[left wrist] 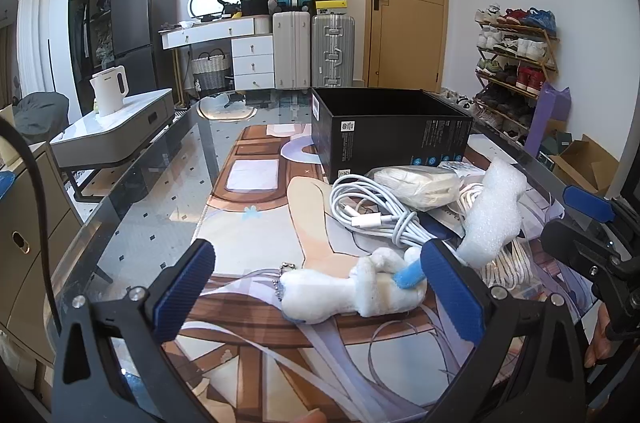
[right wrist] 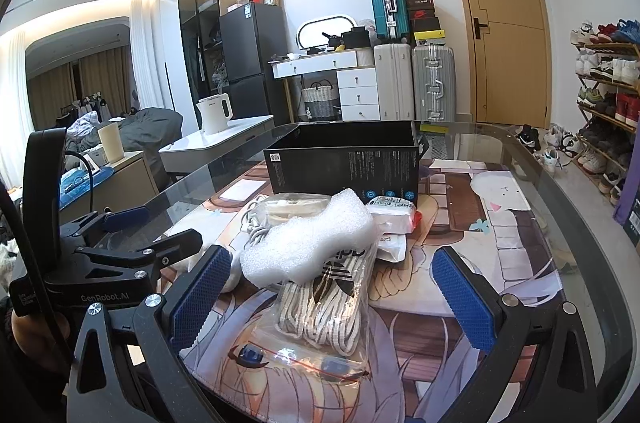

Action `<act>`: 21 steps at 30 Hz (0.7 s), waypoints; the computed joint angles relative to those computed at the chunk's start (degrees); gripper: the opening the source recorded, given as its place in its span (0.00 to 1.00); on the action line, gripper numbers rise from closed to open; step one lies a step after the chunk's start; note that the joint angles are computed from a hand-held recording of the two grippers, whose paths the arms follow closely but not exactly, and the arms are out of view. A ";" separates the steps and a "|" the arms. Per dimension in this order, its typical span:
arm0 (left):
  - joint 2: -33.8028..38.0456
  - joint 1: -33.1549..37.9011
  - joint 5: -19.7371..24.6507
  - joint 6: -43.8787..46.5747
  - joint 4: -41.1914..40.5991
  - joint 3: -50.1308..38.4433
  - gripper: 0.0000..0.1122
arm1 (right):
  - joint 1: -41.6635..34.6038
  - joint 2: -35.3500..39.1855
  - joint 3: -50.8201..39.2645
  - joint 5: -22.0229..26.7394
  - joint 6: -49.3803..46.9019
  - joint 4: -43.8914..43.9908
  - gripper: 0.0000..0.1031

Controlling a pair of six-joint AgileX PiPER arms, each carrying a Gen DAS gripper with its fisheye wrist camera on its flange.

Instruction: Organize soft objects

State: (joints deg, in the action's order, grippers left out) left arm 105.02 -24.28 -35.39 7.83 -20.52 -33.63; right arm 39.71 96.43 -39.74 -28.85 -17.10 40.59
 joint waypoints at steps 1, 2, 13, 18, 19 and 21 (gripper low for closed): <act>-0.03 0.05 -0.05 -0.09 0.15 0.10 0.92 | 0.01 -0.01 0.01 0.03 0.09 -0.05 0.99; -0.01 0.04 0.09 -0.17 0.16 -0.05 0.92 | 0.05 0.11 -0.16 0.06 -0.07 0.11 0.99; 0.49 0.59 0.75 -0.77 0.99 -0.60 0.92 | 0.02 0.13 -0.40 0.58 -1.56 1.13 0.99; 0.82 1.04 1.44 -0.93 1.45 -1.19 0.92 | 0.09 -0.30 -0.52 0.99 -4.31 3.06 0.99; 0.87 1.23 1.75 -1.09 1.79 -1.40 0.92 | -0.03 -0.27 -0.95 1.48 -5.20 3.60 0.99; 0.88 1.42 1.81 -1.39 2.23 -1.42 0.92 | -0.37 -0.28 -1.65 2.37 -7.12 4.57 0.99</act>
